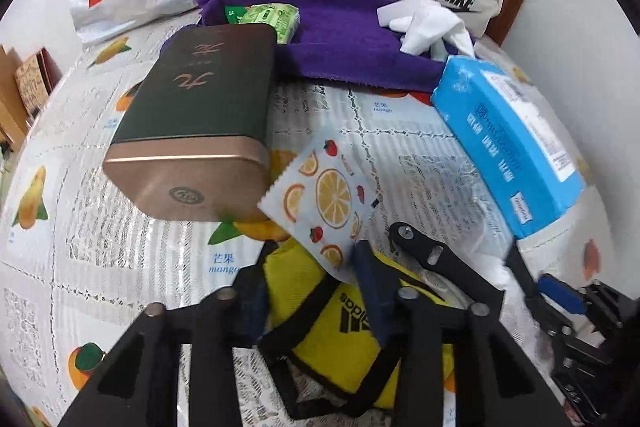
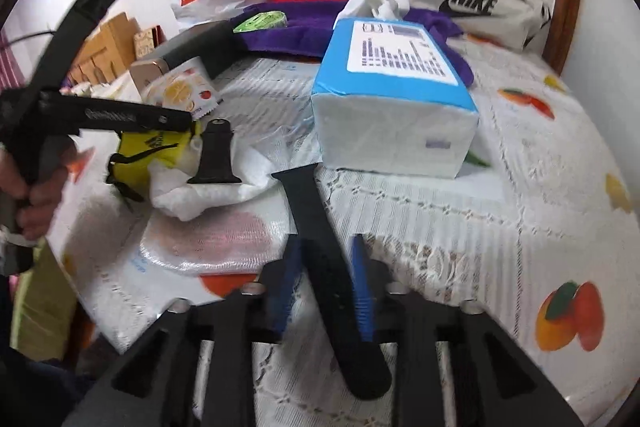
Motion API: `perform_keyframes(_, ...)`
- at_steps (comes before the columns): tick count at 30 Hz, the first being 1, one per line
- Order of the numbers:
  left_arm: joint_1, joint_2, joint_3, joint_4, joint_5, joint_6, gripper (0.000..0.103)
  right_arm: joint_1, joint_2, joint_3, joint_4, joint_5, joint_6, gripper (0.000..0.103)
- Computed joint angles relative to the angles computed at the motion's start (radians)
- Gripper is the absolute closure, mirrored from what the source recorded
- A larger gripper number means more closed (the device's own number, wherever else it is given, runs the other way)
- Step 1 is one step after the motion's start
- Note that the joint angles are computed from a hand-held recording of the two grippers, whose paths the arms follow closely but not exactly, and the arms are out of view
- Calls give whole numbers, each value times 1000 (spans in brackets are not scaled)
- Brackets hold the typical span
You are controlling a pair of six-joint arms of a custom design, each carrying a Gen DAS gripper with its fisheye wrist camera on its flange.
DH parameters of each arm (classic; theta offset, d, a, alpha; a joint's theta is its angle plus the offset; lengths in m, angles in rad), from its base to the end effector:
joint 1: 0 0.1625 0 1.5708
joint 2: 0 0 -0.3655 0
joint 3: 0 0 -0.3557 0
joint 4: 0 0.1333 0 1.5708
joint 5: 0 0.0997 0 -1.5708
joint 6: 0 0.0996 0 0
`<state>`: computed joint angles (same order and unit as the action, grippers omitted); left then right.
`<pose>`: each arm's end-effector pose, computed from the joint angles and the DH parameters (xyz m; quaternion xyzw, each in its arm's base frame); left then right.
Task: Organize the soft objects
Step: 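Grasp the yellow bag with the left gripper while the right holds its strap, then carry the yellow bag and black strap in both grippers to the purple towel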
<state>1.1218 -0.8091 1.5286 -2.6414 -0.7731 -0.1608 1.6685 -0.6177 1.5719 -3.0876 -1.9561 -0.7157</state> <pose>-0.0923 -0.6630 0.1616 0.0632 0.9077 -0.2683 0.3164 0.1576 -0.6248 0.0591 0.3242 -0.8870 0.2036 0.2581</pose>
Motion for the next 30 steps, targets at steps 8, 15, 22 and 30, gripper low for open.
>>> perform_keyframes(8, 9, -24, 17, -19, -51, 15, 74, -3, -21, -6, 57, 22, 38, 81)
perform_keyframes(15, 31, -40, 3, -1, -94, -12, 59, 4, -16, -22, 95, -10, 36, 80)
perform_keyframes(22, 36, -26, -37, 9, -116, -23, 49, 1, -11, -20, 77, -5, 2, 79)
perform_keyframes(30, 10, 12, -66, 65, -37, 14, 49, 3, -9, -21, 68, -6, -6, 79)
